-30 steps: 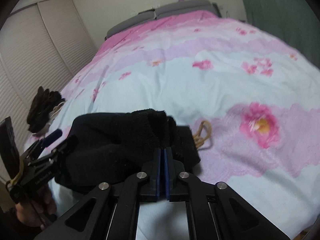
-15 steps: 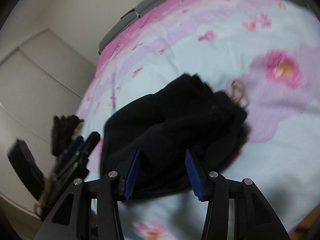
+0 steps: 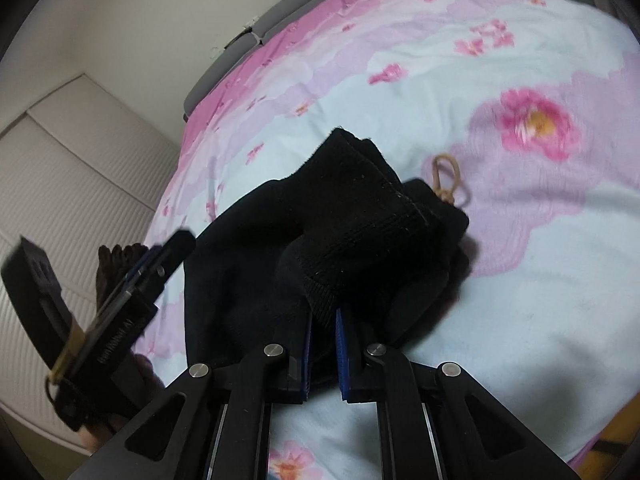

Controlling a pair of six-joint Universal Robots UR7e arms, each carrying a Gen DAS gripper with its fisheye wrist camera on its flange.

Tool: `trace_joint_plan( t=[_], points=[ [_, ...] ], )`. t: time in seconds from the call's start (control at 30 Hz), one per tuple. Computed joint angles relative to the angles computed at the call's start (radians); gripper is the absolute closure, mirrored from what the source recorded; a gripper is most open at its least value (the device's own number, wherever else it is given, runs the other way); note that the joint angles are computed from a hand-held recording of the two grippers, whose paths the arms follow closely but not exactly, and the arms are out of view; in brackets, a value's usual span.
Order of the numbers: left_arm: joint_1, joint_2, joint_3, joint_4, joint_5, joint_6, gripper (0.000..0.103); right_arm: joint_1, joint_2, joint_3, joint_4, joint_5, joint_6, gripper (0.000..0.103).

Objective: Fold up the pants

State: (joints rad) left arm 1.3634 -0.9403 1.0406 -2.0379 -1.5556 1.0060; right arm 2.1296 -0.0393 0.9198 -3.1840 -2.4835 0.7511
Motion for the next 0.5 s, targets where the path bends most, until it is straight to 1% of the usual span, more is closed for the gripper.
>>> trace_joint_plan(
  t=[0.03,0.13,0.17,0.27,0.37,0.5],
  points=[
    [-0.006,0.003,0.005,0.016,0.008,0.014,0.023,-0.001,-0.001,0.008,-0.02,0.004,-0.011,0.092],
    [-0.021,0.007,0.064,-0.066,0.054,0.074,0.023,0.0,0.0,0.009,-0.039,0.005,-0.034,0.092],
    [-0.024,0.015,0.064,-0.069,0.068,0.073,0.023,-0.001,0.0,0.01,-0.041,0.006,-0.035,0.092],
    [-0.036,0.059,0.021,-0.026,0.152,0.037,0.022,-0.001,0.001,0.015,-0.041,0.0,-0.035,0.092],
    [-0.036,0.084,-0.001,-0.012,0.186,0.022,0.022,-0.001,0.008,0.012,-0.033,-0.007,-0.03,0.092],
    [-0.028,0.113,-0.002,-0.023,0.225,0.019,0.019,-0.013,0.015,0.012,0.004,-0.014,0.012,0.093]
  ],
)
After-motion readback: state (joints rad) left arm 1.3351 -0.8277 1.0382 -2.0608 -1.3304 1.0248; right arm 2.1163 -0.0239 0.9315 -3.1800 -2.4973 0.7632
